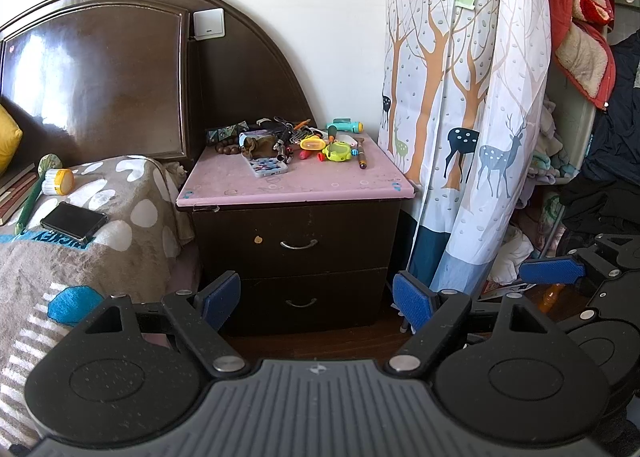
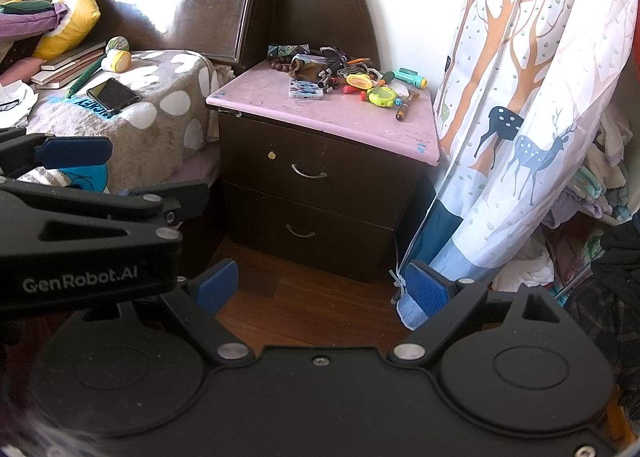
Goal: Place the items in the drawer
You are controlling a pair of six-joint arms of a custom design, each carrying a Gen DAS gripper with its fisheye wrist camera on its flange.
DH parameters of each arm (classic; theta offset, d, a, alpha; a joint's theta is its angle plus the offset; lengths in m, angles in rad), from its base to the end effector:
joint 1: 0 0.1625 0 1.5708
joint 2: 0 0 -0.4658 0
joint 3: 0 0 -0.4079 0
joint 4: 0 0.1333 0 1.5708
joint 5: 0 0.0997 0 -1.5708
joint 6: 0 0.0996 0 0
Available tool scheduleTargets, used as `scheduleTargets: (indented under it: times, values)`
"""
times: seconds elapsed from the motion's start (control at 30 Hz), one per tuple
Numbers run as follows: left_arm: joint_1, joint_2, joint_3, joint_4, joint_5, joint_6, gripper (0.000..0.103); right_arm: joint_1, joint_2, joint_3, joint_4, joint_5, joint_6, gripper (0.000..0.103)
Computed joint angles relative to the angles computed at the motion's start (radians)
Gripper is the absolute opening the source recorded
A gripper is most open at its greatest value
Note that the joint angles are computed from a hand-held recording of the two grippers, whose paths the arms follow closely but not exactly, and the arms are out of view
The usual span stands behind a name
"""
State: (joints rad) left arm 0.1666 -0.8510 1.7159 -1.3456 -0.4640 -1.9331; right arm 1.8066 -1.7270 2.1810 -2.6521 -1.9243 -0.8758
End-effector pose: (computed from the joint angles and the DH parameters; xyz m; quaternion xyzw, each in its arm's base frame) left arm -0.5334 -0.3152 0.0933 0.0729 0.7734 -0.4904 0.3951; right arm 0.1965 -0.3947 0.4266 0.4480 -0.8241 0.2357 0.2543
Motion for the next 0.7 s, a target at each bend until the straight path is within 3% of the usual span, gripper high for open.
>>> scheduleTargets:
  times: [0.7]
  values:
    - [0.003, 0.0, 0.007, -0.008, -0.006, 0.002, 0.083, -0.002, 0.009, 0.004, -0.007, -0.002, 0.003, 0.092]
